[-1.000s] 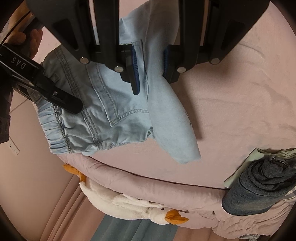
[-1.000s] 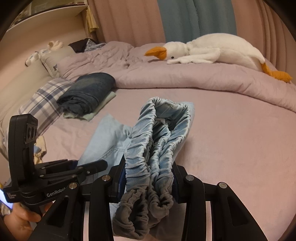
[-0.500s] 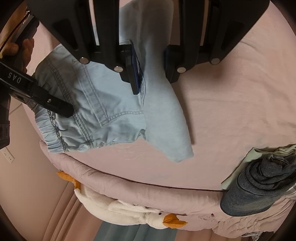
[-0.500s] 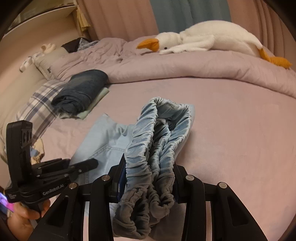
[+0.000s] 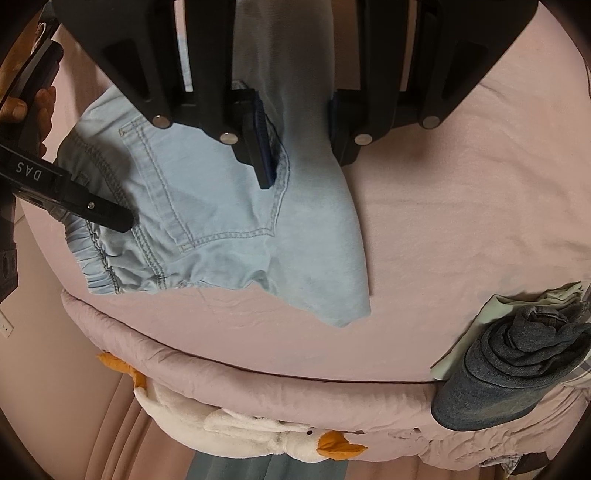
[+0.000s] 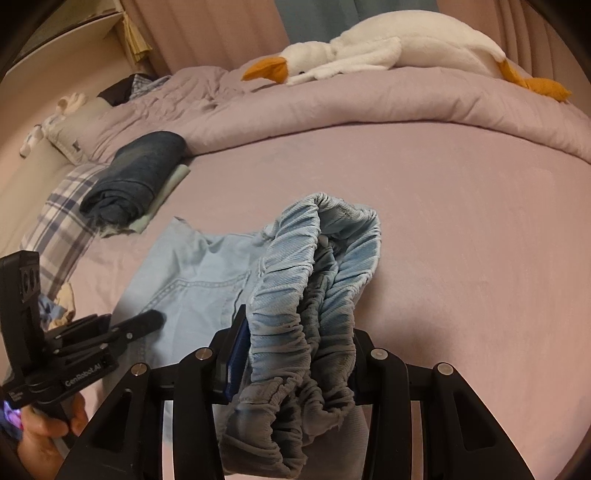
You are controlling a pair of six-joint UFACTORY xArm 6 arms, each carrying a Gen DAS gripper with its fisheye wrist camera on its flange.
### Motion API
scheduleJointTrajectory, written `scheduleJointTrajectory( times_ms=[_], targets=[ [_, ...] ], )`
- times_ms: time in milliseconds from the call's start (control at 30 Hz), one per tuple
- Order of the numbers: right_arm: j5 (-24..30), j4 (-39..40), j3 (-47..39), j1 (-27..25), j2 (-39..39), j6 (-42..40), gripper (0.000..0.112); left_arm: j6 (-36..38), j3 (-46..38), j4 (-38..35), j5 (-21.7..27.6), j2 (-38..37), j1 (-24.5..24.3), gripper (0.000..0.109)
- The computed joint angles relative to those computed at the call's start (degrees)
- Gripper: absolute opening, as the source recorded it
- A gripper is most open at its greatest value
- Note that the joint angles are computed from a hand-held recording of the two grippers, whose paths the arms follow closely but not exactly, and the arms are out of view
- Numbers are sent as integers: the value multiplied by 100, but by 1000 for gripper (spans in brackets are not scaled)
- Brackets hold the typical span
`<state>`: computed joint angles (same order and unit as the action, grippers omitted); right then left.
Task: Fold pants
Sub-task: 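Fold the cuffs over onto the jeans with the right tool and release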
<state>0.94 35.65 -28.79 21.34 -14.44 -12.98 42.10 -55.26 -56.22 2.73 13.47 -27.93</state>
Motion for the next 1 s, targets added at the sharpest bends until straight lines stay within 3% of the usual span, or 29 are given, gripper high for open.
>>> scheduleJointTrajectory(
  times_ms=[367, 500, 867, 1000],
  targets=[
    [87, 77, 27, -131, 60, 39, 51, -930, 142, 967, -169, 36, 40, 40],
    [78, 56, 50, -162, 79, 66, 55, -1600, 265, 1740, -302, 29, 91, 45],
    [78, -1182, 195, -396, 20, 1072, 63, -3291, 472, 3592, -421, -1, 317, 59],
    [77, -2163, 213, -536, 40, 1918, 69, -4170, 524, 4565, -404, -28, 448, 63]
  ],
)
